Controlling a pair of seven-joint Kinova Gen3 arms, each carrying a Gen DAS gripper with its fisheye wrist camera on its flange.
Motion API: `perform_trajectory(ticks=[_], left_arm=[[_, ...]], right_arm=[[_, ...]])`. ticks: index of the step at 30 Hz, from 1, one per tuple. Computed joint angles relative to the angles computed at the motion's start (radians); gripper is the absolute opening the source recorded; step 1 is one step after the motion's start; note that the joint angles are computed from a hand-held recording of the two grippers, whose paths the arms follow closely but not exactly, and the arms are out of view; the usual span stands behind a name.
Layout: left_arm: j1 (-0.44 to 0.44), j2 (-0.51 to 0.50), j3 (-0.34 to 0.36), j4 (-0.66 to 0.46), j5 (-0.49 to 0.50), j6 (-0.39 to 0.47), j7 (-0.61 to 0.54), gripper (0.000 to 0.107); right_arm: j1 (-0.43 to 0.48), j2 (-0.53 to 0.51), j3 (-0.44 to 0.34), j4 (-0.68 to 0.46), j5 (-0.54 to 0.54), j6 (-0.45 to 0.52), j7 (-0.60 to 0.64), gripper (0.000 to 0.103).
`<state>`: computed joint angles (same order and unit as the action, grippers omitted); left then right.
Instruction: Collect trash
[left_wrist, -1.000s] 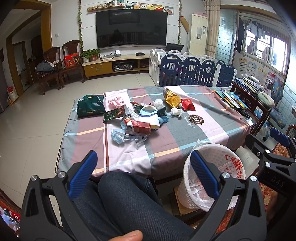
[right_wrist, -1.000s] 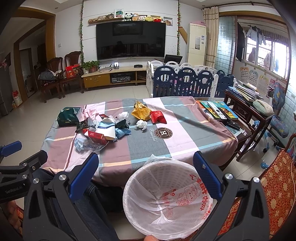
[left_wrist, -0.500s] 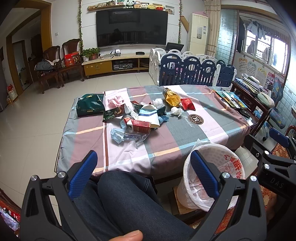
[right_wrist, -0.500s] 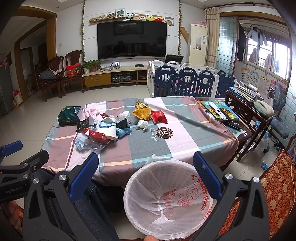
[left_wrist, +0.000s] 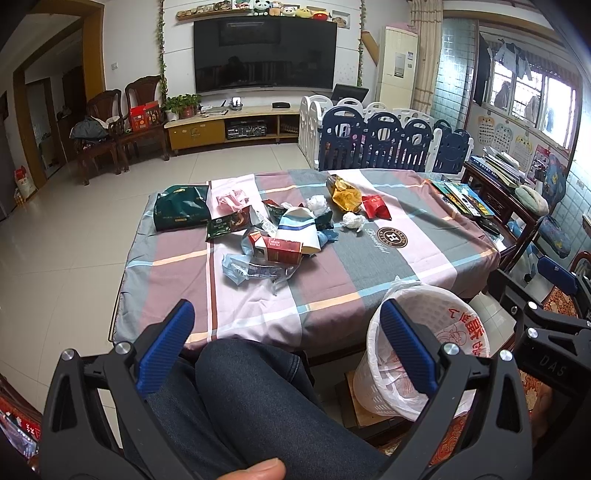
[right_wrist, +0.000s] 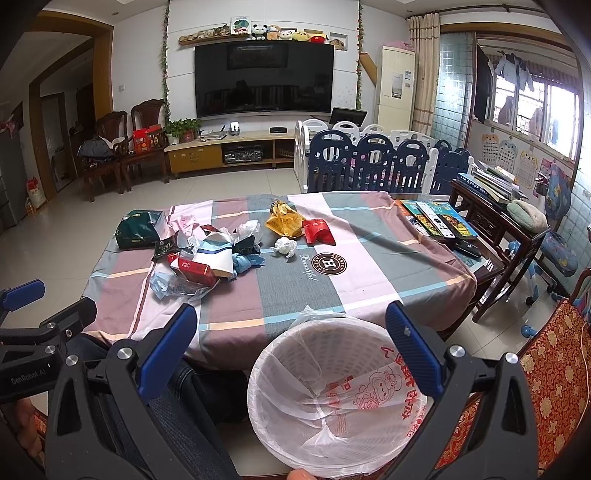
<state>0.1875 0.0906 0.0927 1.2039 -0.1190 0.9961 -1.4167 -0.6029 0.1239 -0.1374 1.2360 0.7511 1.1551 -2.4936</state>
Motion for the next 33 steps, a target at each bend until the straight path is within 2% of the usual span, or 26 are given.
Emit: perform_trajectory(ticks=[20,27,33], left_arm=[[-0.011,0.006,-0.004,-0.002,0.019,0.016,-0.009,0.1],[-0.02,0.043,-0.01,-0.026,0.041,0.046,-0.013,0.1],[-0.033,0.087,-0.028,-0.035,0.05,0.048,-0.004,0.1]], right_arm=[[-0.008,0.005,0.0,0.004,0.002,0.003,-0.011,0.1],[-0.005,0.028,0.01,-0.006,-0.01,0.01,-0.009,0.1],[0.02,0.076,0.039,-0.058,-0.063,0.017,0.051,0.1]])
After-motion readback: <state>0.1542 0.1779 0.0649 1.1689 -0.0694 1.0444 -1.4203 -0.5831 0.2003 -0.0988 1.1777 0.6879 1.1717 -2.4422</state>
